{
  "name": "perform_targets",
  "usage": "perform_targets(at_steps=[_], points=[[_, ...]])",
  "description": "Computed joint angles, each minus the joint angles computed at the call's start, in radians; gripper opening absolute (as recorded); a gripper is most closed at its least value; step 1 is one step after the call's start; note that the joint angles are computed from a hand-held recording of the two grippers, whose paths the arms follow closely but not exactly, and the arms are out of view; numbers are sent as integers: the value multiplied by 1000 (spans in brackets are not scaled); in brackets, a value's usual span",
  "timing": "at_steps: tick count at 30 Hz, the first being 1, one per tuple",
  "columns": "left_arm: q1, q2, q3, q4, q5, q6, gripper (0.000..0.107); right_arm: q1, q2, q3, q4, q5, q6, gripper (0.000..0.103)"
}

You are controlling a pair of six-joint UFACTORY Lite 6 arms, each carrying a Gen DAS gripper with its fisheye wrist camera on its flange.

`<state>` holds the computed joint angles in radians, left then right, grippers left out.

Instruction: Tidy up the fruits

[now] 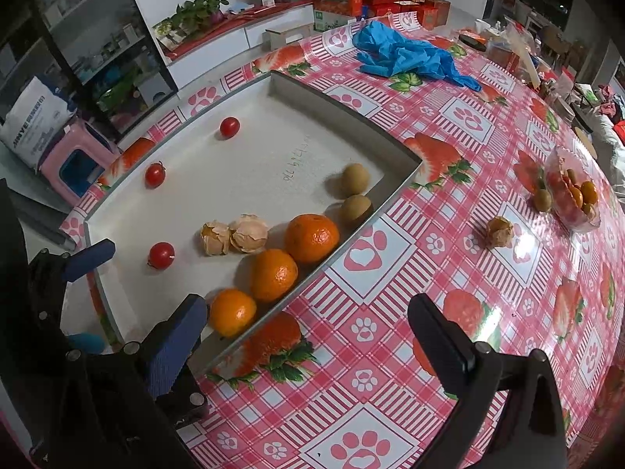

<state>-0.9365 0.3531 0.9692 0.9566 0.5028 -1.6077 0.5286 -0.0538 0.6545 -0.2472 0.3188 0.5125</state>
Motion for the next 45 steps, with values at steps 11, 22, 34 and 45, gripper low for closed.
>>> perform_targets(at_steps=[11,22,34,45], points=[[3,-9,-5,-5,5,7,103,7,2,-4,-16,0,18,103],[-13,5,13,-16,16,17,103,12,2,-10,-46,9,36,103],[-14,-2,5,-12,26,7,103,20,3,-12,-57,8,53,103],[-15,-4,-1,-6,23,1,103,29,-1,-11,-61,14,60,103]])
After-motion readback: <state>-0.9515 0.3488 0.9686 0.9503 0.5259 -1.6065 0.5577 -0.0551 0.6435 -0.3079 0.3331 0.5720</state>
